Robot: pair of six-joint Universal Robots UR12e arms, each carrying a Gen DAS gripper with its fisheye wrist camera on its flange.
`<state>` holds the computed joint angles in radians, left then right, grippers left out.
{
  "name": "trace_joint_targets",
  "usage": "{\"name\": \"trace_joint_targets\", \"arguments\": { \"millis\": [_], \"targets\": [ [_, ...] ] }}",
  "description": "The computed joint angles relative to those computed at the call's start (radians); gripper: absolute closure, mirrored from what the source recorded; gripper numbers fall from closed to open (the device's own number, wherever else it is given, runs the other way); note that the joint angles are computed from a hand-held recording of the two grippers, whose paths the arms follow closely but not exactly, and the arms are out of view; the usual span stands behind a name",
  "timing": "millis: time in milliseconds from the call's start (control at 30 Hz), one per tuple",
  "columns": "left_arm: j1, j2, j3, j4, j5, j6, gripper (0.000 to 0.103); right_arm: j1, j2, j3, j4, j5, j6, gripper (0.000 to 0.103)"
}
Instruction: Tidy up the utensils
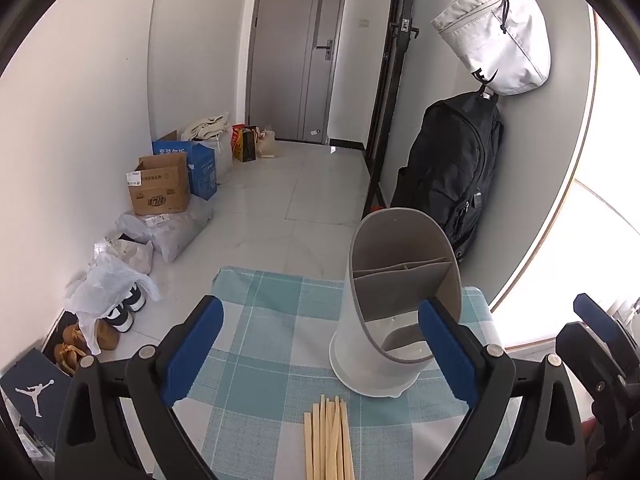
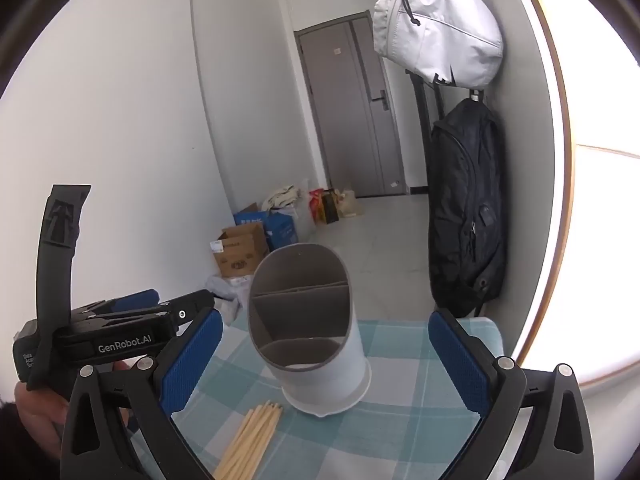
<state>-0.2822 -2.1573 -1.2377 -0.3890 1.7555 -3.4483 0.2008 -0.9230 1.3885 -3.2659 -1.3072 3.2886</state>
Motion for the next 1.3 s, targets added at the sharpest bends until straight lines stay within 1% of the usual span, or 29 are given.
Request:
{"name": "trace_joint_targets", "arguments": {
  "millis": [333, 600, 833, 1300],
  "targets": [
    [-0.002, -0.002, 0.003, 0.004, -0.002, 0.014, 0.008, 0.003, 0.0, 0.003, -0.011, -0.013, -0.01, 0.0],
    [-0.001, -0.003, 0.002, -0.001, 0.0, 0.008, 0.008, 0.005, 0.0, 0.003, -0.011, -0.02, -0.023, 0.0],
    [-0.003, -0.005, 0.003, 0.0, 0.014, 0.007, 0.008, 0.007, 0.0, 0.003, -0.014, -0.011, -0.039, 0.0],
    [0.0, -0.001, -0.005, 0.002, 0.012, -0.001, 0.008, 0.008, 0.002, 0.003, -0.021, -0.012, -0.046, 0.0]
  ]
}}
